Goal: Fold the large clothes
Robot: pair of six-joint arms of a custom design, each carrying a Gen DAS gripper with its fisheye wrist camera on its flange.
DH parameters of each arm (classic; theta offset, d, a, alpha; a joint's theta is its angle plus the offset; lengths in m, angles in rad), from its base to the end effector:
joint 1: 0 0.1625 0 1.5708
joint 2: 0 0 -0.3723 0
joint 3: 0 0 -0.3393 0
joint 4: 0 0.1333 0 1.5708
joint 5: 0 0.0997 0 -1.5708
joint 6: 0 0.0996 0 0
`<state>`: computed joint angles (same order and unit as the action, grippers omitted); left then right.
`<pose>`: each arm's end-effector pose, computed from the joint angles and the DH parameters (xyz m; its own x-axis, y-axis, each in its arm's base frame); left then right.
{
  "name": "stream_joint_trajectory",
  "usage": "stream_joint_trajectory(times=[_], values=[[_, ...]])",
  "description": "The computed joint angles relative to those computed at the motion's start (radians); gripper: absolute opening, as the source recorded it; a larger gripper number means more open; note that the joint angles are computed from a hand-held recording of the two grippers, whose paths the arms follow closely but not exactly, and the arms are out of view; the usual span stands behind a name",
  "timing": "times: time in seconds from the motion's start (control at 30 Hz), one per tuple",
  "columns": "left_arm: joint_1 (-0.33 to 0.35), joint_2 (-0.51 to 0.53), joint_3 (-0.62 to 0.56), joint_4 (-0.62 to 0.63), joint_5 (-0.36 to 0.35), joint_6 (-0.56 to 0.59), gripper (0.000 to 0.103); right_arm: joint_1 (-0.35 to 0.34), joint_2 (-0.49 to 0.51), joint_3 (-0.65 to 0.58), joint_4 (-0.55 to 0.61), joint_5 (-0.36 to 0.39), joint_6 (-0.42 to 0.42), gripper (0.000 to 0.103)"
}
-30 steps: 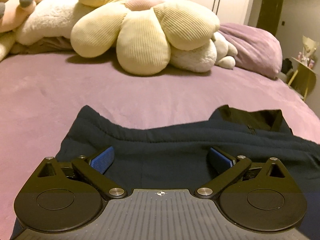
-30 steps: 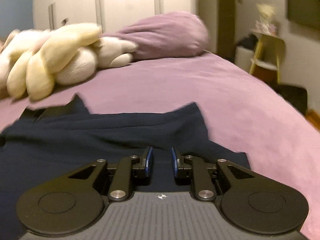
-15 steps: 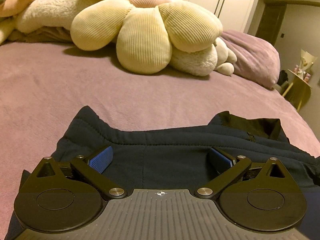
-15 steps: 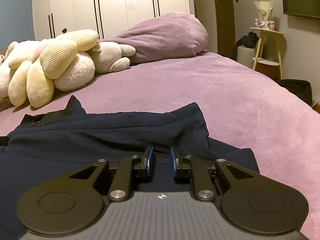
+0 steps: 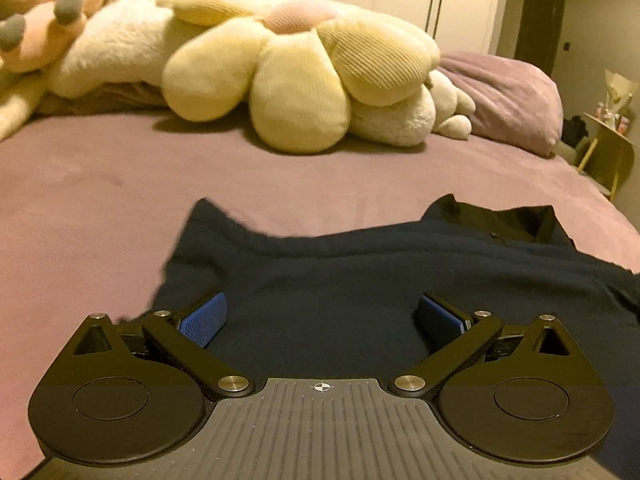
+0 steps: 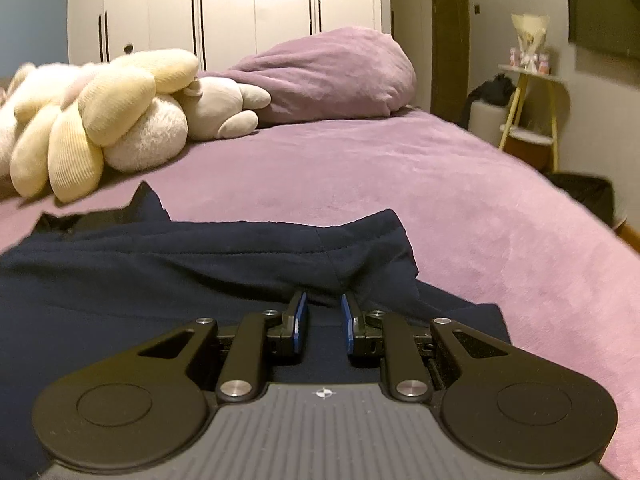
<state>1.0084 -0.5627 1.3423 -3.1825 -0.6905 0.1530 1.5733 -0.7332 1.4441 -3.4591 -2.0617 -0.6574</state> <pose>-0.1797 -0.6790 0.1536 -0.7782 -0.0541 -0.6257 0.4833 0.5847 -0.6516 0.0880 -0.6529 0.2487 -0.6984 0.1087 0.7074 -0.5403 0.5681 -0.6207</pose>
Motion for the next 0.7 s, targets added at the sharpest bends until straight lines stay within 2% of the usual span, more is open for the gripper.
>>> stream_joint_trajectory(times=[0.07, 0.13, 0.2, 0.23, 0.3, 0.33, 0.37, 0.47, 0.57, 0.63, 0.7], values=[[-0.010, -0.049, 0.073, -0.019, 0.004, -0.025, 0.103, 0.020, 0.028, -0.020, -0.038, -0.053, -0.060, 0.022], [-0.036, -0.089, 0.133, -0.014, 0.079, -0.051, 0.103, 0.036, 0.049, -0.037, -0.070, -0.104, -0.096, 0.029], [-0.058, -0.161, 0.222, 0.046, 0.134, -0.141, 0.103, 0.045, 0.037, -0.032, -0.051, -0.128, -0.081, 0.030], [-0.063, -0.227, 0.292, 0.106, 0.120, -0.229, 0.103, 0.051, 0.024, -0.020, -0.039, -0.141, -0.068, 0.033], [-0.061, -0.372, 0.441, 0.195, 0.031, -0.402, 0.103, 0.068, -0.016, 0.023, -0.020, -0.179, -0.035, 0.041], [-0.063, -0.438, 0.517, 0.213, -0.003, -0.480, 0.103, 0.075, -0.051, 0.072, -0.028, -0.185, -0.019, 0.049], [-0.067, -0.494, 0.583, 0.217, -0.031, -0.535, 0.103, 0.081, -0.096, 0.146, -0.068, -0.177, -0.003, 0.058], [-0.079, -0.616, 0.720, 0.220, -0.091, -0.650, 0.103, 0.094, -0.266, 0.420, -0.159, -0.148, 0.085, 0.064], [-0.077, -0.665, 0.769, 0.192, -0.148, -0.681, 0.103, 0.112, -0.392, 0.638, -0.235, -0.162, 0.103, 0.064], [-0.071, -0.667, 0.768, 0.163, -0.182, -0.673, 0.103, 0.125, -0.458, 0.716, -0.201, -0.183, 0.144, 0.064], [-0.050, -0.656, 0.755, 0.122, -0.245, -0.658, 0.103, 0.139, -0.504, 0.747, -0.152, -0.195, 0.196, 0.063]])
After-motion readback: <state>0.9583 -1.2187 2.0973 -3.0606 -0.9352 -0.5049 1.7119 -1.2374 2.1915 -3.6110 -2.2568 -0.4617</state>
